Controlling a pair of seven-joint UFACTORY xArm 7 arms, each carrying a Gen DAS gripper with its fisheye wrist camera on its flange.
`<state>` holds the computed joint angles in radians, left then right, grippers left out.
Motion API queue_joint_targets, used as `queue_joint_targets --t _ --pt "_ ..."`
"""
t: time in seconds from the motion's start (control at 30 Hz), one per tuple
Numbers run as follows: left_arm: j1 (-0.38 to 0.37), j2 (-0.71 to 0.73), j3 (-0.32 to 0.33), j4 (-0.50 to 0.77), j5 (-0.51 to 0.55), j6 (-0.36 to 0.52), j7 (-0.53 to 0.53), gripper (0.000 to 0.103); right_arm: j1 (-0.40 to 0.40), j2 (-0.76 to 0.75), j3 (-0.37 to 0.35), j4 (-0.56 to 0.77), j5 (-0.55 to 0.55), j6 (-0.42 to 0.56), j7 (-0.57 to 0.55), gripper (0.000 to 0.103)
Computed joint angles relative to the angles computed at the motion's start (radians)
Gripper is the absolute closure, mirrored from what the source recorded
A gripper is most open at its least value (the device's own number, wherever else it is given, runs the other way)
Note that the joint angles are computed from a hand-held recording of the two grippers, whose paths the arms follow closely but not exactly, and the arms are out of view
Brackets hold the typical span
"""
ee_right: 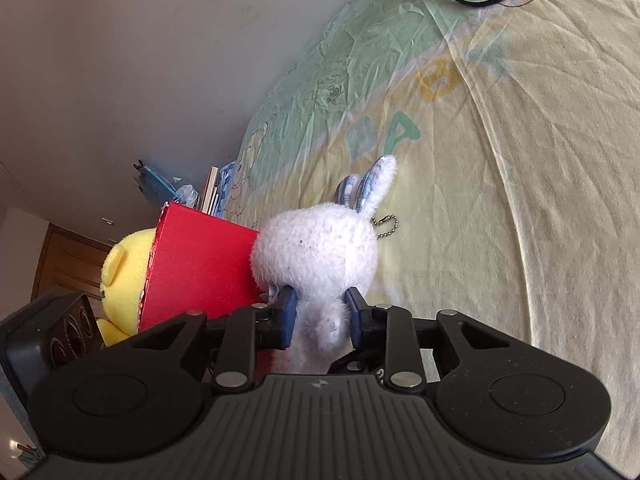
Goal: Organize objects
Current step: 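Lift the white bunny off the bed with the right tool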
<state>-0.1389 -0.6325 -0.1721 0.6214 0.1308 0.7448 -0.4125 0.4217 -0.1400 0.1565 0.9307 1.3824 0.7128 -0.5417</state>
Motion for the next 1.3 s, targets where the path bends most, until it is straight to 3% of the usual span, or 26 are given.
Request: queue_joint_targets --t 0.17,0.5,0.7,1.3 --pt "0.003 -0.003 -0.002 0.003 0.004 0.01 -0.004 0.044 -0.002 -0.011 -0.003 -0.01 -0.005 0.003 0.004 0.078" --pt "0.007 -0.007 -0.004 0.004 0.014 0.018 -0.013 0.047 0.019 -0.006 0.006 -0.007 -0.005 -0.054 -0.01 0.07" --pt "-0.008 -0.016 -0.008 0.006 0.009 0.032 -0.008 0.048 0.012 -0.025 0.002 -0.017 -0.027 -0.032 0.007 0.076" --pt "-0.098 -0.176 -0.028 -0.025 -0.072 0.125 0.031 0.048 0.079 -0.271 -0.025 -0.186 -0.141 -0.102 0.127 0.077"
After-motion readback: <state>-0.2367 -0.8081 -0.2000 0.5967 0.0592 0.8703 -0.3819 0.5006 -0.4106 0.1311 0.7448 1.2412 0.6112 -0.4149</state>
